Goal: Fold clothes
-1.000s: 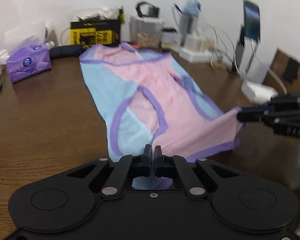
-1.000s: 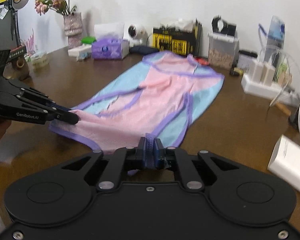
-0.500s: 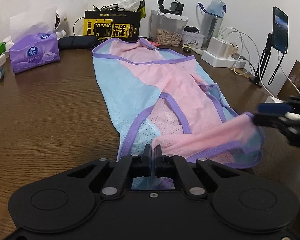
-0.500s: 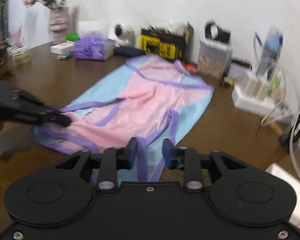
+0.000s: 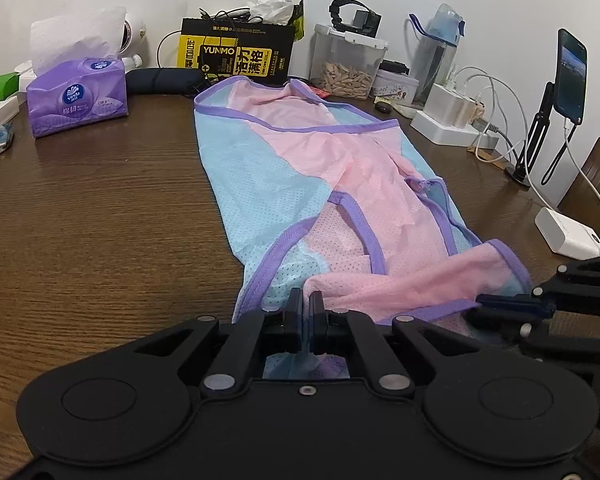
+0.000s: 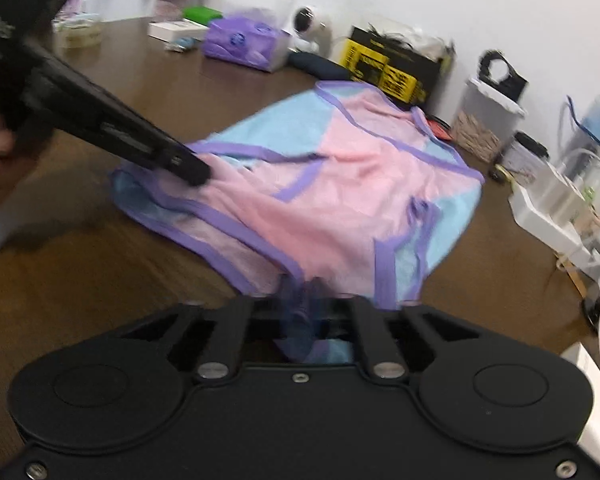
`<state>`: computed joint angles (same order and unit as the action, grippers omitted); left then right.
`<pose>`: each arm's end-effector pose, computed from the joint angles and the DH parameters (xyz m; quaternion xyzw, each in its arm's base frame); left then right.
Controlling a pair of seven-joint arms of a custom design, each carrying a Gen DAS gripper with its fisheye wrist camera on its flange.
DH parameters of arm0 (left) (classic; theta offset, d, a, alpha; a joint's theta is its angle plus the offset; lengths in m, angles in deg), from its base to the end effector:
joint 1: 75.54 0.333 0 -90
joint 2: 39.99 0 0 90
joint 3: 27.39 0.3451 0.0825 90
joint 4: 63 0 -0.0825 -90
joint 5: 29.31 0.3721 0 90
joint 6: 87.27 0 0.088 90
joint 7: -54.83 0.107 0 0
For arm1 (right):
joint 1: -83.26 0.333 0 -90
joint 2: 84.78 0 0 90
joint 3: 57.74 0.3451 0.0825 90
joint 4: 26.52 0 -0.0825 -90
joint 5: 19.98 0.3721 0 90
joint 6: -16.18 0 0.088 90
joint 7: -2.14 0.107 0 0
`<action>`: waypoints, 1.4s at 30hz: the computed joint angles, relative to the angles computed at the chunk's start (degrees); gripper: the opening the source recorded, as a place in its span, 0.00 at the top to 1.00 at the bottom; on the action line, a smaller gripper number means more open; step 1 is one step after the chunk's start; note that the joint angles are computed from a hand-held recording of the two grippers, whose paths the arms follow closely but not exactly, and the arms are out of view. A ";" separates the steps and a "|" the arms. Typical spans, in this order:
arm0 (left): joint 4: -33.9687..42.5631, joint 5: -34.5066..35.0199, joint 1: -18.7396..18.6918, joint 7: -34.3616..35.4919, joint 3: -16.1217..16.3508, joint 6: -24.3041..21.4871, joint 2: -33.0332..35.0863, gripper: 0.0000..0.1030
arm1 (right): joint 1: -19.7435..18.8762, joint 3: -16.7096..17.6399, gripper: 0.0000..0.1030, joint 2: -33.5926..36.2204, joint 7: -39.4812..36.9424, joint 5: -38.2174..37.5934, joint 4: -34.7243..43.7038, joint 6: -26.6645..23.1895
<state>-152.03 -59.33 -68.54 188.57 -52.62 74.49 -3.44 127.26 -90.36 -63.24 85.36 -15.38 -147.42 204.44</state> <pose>0.7388 -0.1362 0.3985 -0.4819 0.7793 -0.3832 0.1167 0.6126 0.1498 0.4024 -0.7438 0.5172 -0.3362 0.2574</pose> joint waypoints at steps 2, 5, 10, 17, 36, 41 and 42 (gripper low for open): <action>-1.84 -0.75 0.64 0.38 -0.67 0.87 -1.24 0.97 | 6.06 -5.91 0.96 -0.77 -0.40 1.76 -2.64 2.64; -9.84 -6.51 6.30 8.75 -7.68 6.52 -5.65 0.97 | 14.22 -12.83 0.96 -2.79 -3.65 5.94 -6.78 6.61; -20.34 -22.79 16.64 21.30 -19.61 11.44 -11.74 0.97 | 17.97 -12.36 0.96 -12.78 -8.42 10.66 -15.55 11.54; -27.80 -36.23 20.65 31.88 -22.07 7.56 -19.66 0.97 | 18.19 -7.55 0.96 -21.52 -14.40 18.64 -23.02 15.59; -13.84 -29.34 -0.60 31.32 -3.10 10.60 -11.11 0.51 | -5.65 4.95 0.48 -14.46 11.52 1.93 -16.81 16.13; -9.75 -19.60 -2.58 23.52 -0.62 8.79 -6.71 0.51 | -21.51 15.19 0.48 -8.80 27.07 -14.06 -12.09 17.39; -9.51 -18.34 -2.53 22.56 -0.55 9.15 -6.28 0.51 | -22.68 16.17 0.48 -7.49 27.62 -13.71 -11.07 17.64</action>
